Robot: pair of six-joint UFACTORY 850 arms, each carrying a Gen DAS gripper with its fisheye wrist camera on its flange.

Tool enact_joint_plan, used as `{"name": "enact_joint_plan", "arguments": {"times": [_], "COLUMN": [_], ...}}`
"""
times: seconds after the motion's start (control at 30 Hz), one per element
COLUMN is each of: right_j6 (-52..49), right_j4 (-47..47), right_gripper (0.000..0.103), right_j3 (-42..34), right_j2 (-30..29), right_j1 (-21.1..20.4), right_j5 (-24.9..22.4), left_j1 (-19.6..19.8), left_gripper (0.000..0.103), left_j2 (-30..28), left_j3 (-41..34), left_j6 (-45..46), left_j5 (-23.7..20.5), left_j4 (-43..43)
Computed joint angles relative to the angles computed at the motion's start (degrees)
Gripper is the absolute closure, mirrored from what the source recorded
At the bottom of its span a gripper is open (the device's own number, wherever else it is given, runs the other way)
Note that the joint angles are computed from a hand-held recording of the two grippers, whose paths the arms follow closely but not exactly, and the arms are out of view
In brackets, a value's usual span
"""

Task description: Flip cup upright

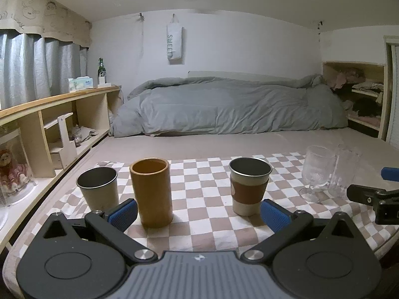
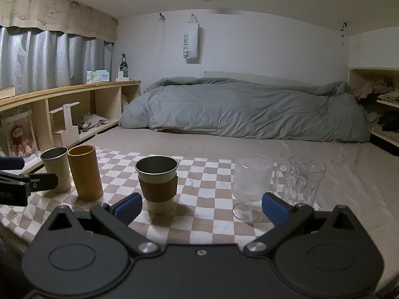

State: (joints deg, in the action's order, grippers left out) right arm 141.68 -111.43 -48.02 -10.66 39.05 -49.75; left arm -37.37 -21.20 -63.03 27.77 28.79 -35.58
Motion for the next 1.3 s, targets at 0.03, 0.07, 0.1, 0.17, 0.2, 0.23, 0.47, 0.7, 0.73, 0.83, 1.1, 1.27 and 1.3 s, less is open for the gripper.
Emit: {"name": "enact_joint_plan", "arguments": {"times": [0.03, 0.07, 0.1, 0.17, 0.2, 0.23, 0.47, 0.7, 0.73, 0.83, 1.1, 1.27, 1.3], "right_j6": [-0.1, -0.3, -0.2, -0.3, -0.4, -0.3, 0.0, -0.4, -0.3, -0.4, -0.4, -0.4, -0.4], "right_j4": [0.2, 0.2, 0.1, 0.4, 0.5, 0.5, 0.1, 0.1, 0.1, 0.2, 0.3, 0.2, 0.1], "right_gripper": [0.000, 0.000, 0.000, 0.000, 0.000, 0.000, 0.000, 0.000, 0.000, 0.000, 0.000, 0.000, 0.000], "right_j3": [0.0, 0.0, 0.0, -0.1, -0.1, -0.1, -0.1, -0.2, -0.2, -0.2, -0.2, -0.2, -0.2], "right_j2": [-0.2, -0.3, -0.3, -0.5, -0.5, -0.6, -0.6, -0.7, -0.7, -0.7, -0.7, -0.8, -0.8], "right_j1": [0.2, 0.3, 0.3, 0.4, 0.4, 0.5, 0.3, 0.4, 0.4, 0.4, 0.4, 0.4, 0.5], "right_j5": [-0.3, -0.3, -0.3, -0.3, -0.5, -0.5, 0.0, 0.0, 0.0, 0.0, 0.0, 0.0, 0.1], "left_j1": [0.0, 0.0, -0.1, -0.1, -0.2, -0.3, -0.4, -0.4, -0.4, -0.3, -0.2, -0.1, -0.1], "left_gripper": [0.000, 0.000, 0.000, 0.000, 0.000, 0.000, 0.000, 0.000, 0.000, 0.000, 0.000, 0.000, 0.000], "left_j2": [0.0, 0.1, 0.1, 0.0, 0.0, -0.1, -0.1, -0.2, -0.2, -0.2, -0.1, -0.1, -0.1], "left_j3": [0.0, 0.1, 0.1, 0.1, 0.2, 0.2, 0.2, 0.1, 0.2, 0.1, 0.2, 0.3, 0.3], "left_j6": [0.3, 0.4, 0.5, 0.9, 1.4, 2.0, 3.2, 3.6, 3.7, 3.6, 3.5, 3.6, 3.6], "left_j5": [-0.1, -0.1, -0.1, -0.2, 0.0, 0.2, 0.5, 0.5, 0.6, 0.5, 0.4, 0.2, 0.3], "left_j4": [-0.2, -0.3, -0.3, -0.4, -0.8, -1.4, -3.8, -4.3, -4.3, -4.3, -4.2, -4.4, -4.4]}}
